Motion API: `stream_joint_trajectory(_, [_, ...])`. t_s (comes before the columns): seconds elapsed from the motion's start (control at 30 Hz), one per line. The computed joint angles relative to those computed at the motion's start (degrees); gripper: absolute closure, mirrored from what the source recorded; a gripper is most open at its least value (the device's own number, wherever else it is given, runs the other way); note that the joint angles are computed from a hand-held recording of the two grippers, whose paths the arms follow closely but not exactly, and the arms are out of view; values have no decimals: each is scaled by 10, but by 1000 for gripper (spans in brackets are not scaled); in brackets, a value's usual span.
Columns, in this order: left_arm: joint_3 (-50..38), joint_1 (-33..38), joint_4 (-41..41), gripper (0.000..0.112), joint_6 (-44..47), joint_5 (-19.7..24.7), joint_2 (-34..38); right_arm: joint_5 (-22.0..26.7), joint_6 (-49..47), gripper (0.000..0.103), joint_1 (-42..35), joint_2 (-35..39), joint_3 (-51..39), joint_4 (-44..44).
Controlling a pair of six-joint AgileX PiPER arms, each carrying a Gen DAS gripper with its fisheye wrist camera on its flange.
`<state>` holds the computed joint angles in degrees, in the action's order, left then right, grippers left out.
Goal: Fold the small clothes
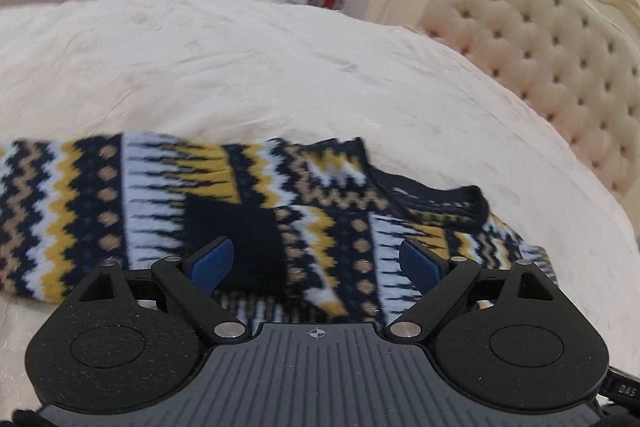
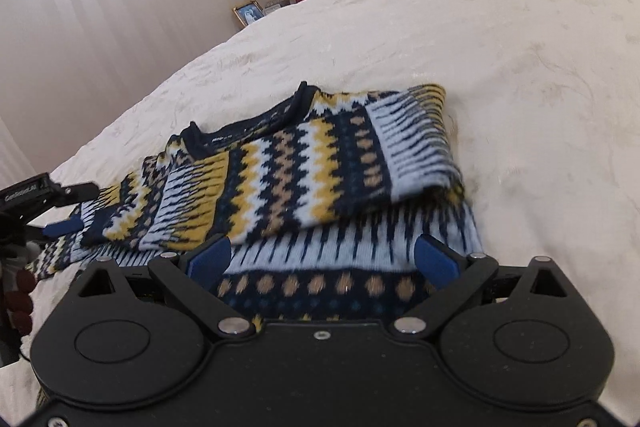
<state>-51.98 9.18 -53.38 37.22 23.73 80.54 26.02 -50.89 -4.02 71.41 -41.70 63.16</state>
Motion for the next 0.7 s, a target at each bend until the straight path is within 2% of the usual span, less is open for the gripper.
stream_joint_trajectory(0.07, [-9, 6, 15, 22, -25, 8, 8, 6, -22, 4, -3, 12, -3, 26])
stream_joint_trajectory(0.17, [-35, -4, 119, 22, -129, 14, 28, 16, -48, 4, -11, 32, -9, 61])
stream_joint_trajectory(0.33, [-75, -11, 279, 22, -270, 50, 66, 22, -101, 4, -17, 64, -24, 111])
stream_joint_trajectory(0.4, [-77, -4, 272, 22, -256, 58, 75, 15, -117, 4, -17, 77, -32, 130])
stream_joint_trajectory(0.47, [-79, -4, 276, 22, -253, 61, 77, 16, -163, 4, -26, 91, -32, 186])
stream_joint_trajectory(0.57, [-81, -9, 302, 22, -262, 68, 74, -39, -210, 9, -27, 88, -18, 248])
stream_joint_trajectory(0.6, [-83, -14, 316, 22, -272, 70, 73, -30, -207, 15, -40, 91, -17, 247])
stream_joint_trajectory(0.7, [-90, -29, 369, 22, -306, 72, 74, -17, -187, 18, -51, 93, -16, 236])
